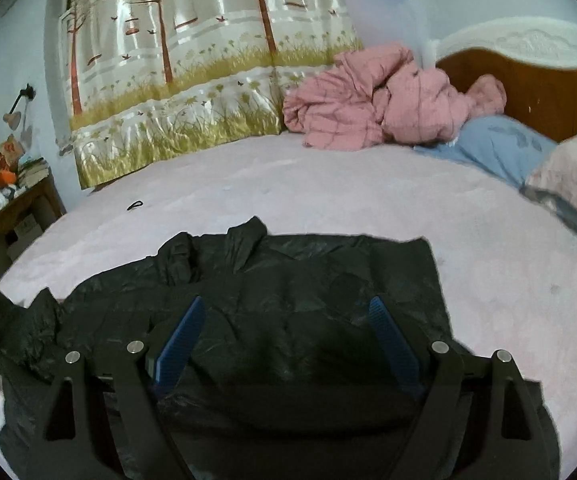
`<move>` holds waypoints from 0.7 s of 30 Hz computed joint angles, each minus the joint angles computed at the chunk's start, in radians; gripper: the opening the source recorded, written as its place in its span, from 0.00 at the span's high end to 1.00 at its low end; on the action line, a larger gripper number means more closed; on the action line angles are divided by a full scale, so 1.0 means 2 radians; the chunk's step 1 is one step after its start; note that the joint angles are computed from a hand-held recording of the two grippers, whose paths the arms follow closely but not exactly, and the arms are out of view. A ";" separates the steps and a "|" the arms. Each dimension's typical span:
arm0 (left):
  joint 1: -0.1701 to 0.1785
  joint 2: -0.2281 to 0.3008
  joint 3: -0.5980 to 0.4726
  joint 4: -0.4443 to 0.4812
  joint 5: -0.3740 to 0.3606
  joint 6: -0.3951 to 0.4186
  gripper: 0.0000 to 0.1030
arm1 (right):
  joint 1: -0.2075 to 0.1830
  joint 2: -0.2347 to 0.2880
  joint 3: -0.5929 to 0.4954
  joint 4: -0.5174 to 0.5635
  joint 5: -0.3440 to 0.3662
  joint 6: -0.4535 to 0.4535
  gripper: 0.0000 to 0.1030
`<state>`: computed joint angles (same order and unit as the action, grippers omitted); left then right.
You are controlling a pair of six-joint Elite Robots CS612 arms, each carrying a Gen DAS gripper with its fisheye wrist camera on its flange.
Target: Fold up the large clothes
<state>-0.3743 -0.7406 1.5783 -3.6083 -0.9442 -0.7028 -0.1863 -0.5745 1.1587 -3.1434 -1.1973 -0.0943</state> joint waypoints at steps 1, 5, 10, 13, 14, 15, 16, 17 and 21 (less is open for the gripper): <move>-0.010 -0.001 -0.018 0.004 -0.005 0.035 0.98 | 0.002 0.002 0.000 -0.011 -0.017 -0.008 0.17; -0.044 -0.002 -0.073 0.032 -0.025 0.115 0.98 | 0.002 0.005 -0.005 -0.012 -0.032 -0.013 0.17; -0.074 0.027 -0.141 0.103 -0.028 0.179 0.97 | 0.000 0.005 -0.006 -0.012 -0.027 -0.009 0.17; -0.071 0.046 -0.161 0.148 -0.074 0.148 0.97 | -0.002 0.005 -0.008 -0.002 -0.017 -0.005 0.17; -0.070 0.054 -0.167 0.160 -0.088 0.139 0.96 | -0.003 0.004 -0.008 0.002 -0.014 -0.005 0.17; -0.068 0.060 -0.171 0.172 -0.099 0.132 0.96 | -0.003 0.004 -0.008 0.006 -0.013 -0.006 0.17; -0.064 0.066 -0.174 0.192 -0.115 0.119 0.95 | -0.002 0.003 -0.007 0.009 -0.014 -0.008 0.17; -0.062 0.069 -0.178 0.225 -0.129 0.103 0.85 | -0.001 0.002 -0.006 0.010 -0.017 -0.009 0.17; -0.049 0.074 -0.189 0.309 -0.191 0.048 0.62 | 0.003 -0.002 -0.001 0.013 -0.032 -0.015 0.17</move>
